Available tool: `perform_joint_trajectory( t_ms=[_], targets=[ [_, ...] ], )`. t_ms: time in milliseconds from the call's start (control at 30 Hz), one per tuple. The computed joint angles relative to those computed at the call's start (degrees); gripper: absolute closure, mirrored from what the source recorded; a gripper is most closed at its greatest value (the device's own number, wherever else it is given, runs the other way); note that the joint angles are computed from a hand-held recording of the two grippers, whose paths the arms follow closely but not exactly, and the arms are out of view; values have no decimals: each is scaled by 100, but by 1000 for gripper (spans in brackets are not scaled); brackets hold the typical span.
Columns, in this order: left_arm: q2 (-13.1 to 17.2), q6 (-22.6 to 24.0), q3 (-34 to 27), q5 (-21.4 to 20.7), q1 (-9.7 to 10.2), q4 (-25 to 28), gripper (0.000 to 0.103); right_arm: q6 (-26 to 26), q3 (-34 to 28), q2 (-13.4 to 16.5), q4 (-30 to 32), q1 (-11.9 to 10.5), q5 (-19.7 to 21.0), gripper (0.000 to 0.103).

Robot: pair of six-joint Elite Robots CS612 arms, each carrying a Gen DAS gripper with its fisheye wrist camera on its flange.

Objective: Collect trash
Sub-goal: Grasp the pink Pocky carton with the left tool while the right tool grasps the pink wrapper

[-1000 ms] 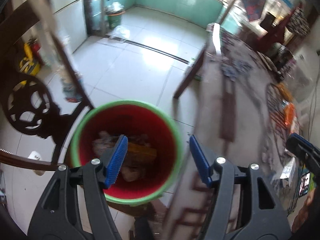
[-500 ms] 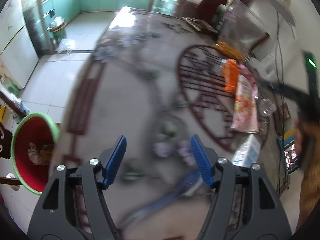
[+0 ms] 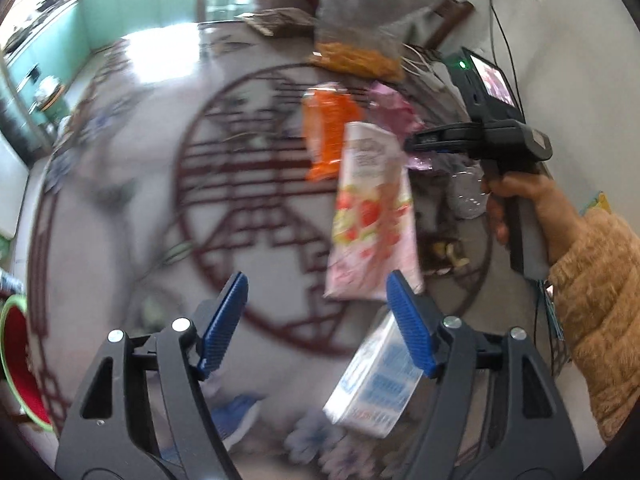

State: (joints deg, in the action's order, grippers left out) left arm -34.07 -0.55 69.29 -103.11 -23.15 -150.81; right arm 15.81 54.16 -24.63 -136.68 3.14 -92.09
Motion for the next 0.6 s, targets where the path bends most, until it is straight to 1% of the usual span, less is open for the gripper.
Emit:
perform_joint_trajectory(
  t_ms=[100, 133, 167, 233, 300, 367, 433, 500, 567, 600],
  targets=[
    [207, 150, -349, -50, -110, 189, 34, 87, 446, -225, -590, -58, 209, 83],
    [263, 173, -439, -59, -130, 217, 33, 131, 652, -336, -858, -75, 269, 84],
    [356, 186, -576, -44, -163, 247, 29, 166, 856, -445, -1132, -94, 321, 84],
    [501, 164, -801, -6, -203, 363, 28, 236, 1157, -605, -1545, -125, 393, 84],
    [695, 60, -1141, -49, -218, 691, 28, 352, 1411, -736, -1905, -136, 484, 84],
    [849, -84, -1410, -119, -208, 952, 28, 464, 1541, -801, -2106, -153, 579, 84],
    [998, -180, -1658, -186, -206, 1181, 28, 573, 1588, -805, -2177, -164, 666, 84],
    [1099, -208, -1824, -229, -209, 1342, 29, 636, 1585, -795, -2162, -180, 722, 84],
    [1167, -227, -1924, -259, -214, 1429, 29, 668, 1563, -779, -2118, -141, 679, 84],
    [1202, -229, -1975, -325, -207, 1472, 37, 685, 1467, -721, -2068, -116, 658, 84]
  ],
)
